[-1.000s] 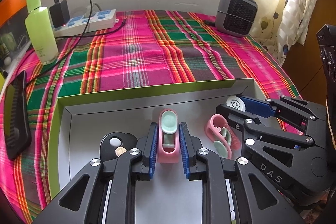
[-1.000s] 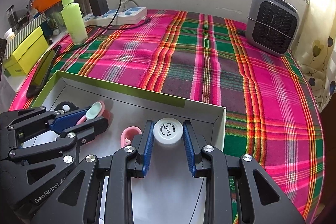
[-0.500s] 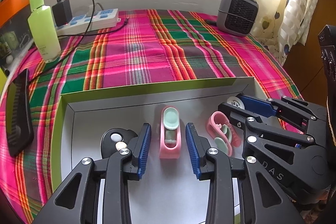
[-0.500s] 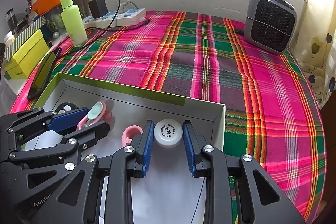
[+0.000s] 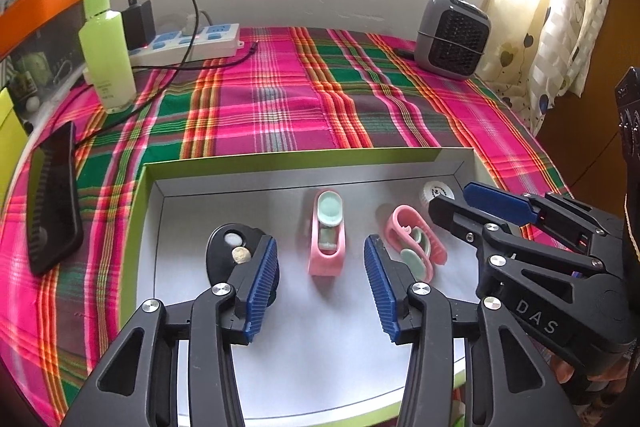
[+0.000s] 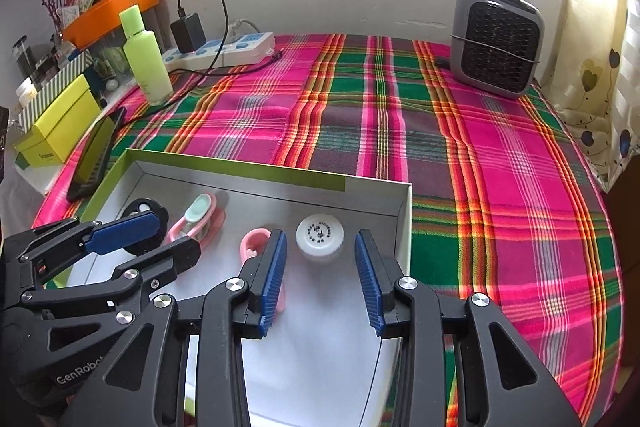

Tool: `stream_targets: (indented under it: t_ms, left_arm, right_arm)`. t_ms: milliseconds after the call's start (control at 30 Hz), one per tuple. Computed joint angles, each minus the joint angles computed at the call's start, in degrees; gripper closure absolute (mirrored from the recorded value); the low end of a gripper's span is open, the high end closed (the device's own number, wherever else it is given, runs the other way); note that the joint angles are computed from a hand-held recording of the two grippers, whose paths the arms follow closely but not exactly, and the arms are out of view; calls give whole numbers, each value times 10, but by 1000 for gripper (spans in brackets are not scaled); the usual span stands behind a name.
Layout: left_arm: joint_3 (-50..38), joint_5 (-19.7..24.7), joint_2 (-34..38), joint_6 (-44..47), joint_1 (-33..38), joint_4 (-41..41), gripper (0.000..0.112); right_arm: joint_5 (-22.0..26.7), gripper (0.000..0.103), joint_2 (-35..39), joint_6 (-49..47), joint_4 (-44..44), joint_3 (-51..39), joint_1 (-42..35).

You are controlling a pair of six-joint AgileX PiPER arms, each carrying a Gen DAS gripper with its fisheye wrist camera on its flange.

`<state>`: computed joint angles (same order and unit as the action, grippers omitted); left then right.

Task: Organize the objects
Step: 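Withdraw both open tools from the box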

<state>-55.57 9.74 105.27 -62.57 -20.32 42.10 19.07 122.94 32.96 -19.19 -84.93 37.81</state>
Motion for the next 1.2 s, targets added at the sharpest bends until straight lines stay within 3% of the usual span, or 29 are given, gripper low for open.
stream_targets:
  t_ms: [167,633,900,1000,1200]
  left_arm:
    - [27,28,-25,-164,-24,157,68]
    - [97,60,-89,-328,-57,293,68]
    - [141,73,-130,-393,-76,338,68]
    - [159,102,-147,-429,-97,365,68]
    - [188,95,-170,-456,-103,377,68]
  right_arm:
    - [-21,66,-24,48,-34,38,6]
    - [-52,65,-86,251,-214,132,41]
    - [-57,65,-120,396,-345,186,63]
    - [-58,65,-133,449,-390,207,69]
    - [-50,65,-153,543,-474,241,83]
